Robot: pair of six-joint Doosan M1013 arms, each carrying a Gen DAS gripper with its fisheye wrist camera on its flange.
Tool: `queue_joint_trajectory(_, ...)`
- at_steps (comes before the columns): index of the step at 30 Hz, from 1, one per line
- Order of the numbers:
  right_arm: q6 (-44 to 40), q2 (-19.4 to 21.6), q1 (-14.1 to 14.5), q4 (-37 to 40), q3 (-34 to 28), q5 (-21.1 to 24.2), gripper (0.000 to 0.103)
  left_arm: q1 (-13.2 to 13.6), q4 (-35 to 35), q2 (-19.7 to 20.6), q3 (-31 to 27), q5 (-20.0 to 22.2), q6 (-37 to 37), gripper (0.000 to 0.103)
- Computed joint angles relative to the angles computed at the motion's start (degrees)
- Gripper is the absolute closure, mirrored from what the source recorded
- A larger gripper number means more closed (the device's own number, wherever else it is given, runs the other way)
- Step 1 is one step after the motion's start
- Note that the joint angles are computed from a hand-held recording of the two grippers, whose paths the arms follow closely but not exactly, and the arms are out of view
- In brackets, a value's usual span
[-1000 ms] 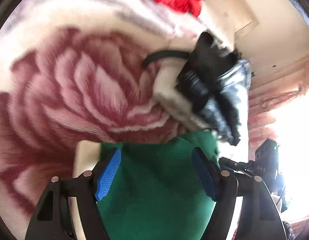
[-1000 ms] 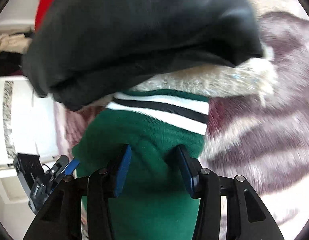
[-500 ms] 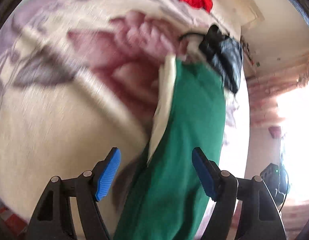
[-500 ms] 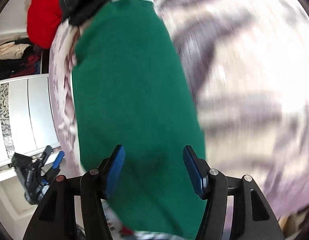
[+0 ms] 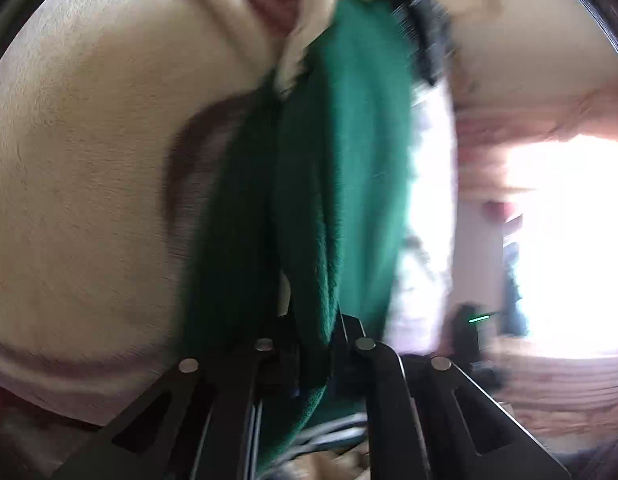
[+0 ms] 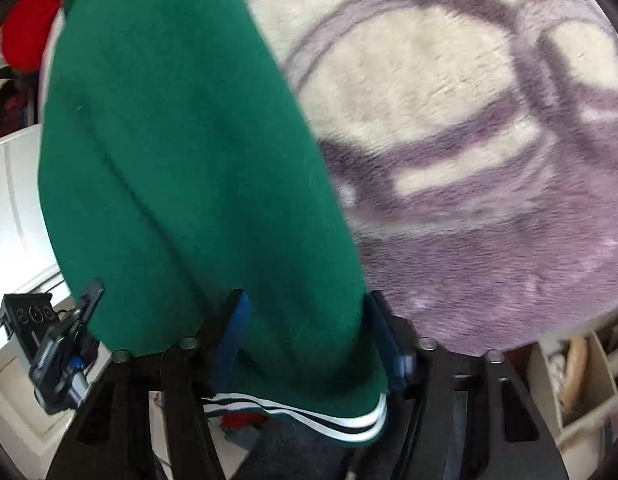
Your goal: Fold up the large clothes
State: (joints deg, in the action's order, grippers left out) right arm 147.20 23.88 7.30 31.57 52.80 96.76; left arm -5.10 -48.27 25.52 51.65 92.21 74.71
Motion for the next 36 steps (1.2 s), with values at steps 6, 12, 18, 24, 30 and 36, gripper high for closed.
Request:
queue_joint_trajectory(6, 2.64, -3.91, 1.25, -6.64, 1.21, -2.76, 0.095, 0.67, -4.16, -1.67, 4.48, -3.68, -4.35, 0.097)
queue_joint_trajectory(12, 0.32, 0.14, 2.28, -5.91, -2.37, 0.62, 0.094, 0.18, 3.41, 0.18, 4.3, -1.28, -7.66, 0.093)
queue_joint_trajectory(18, -0.51, 2.45, 2.2, -1.58, -5.22, -0.57, 0.043, 1.28, 0.53, 1.16, -2.31, 1.22, -10.38, 0.027)
queue_joint_trajectory(24, 1.34, -0.9, 2.67, -0.64, -0.1, -5.97, 0.03, 0.61, 9.05, -1.39, 0.66, 4.3, -6.15, 0.02)
queue_joint_trajectory(30, 0.4, -2.6, 2.65, 3.83, 6.02, -6.76, 0.03, -4.82, 16.67, -3.1, 5.64, 7.95, -0.86, 0.073)
queue_joint_trajectory(36, 2.28, -3.79, 6.02, 0.89, 7.48, -11.54, 0.083, -3.23, 15.29, -2.68, 5.62, 5.12, -2.59, 0.087)
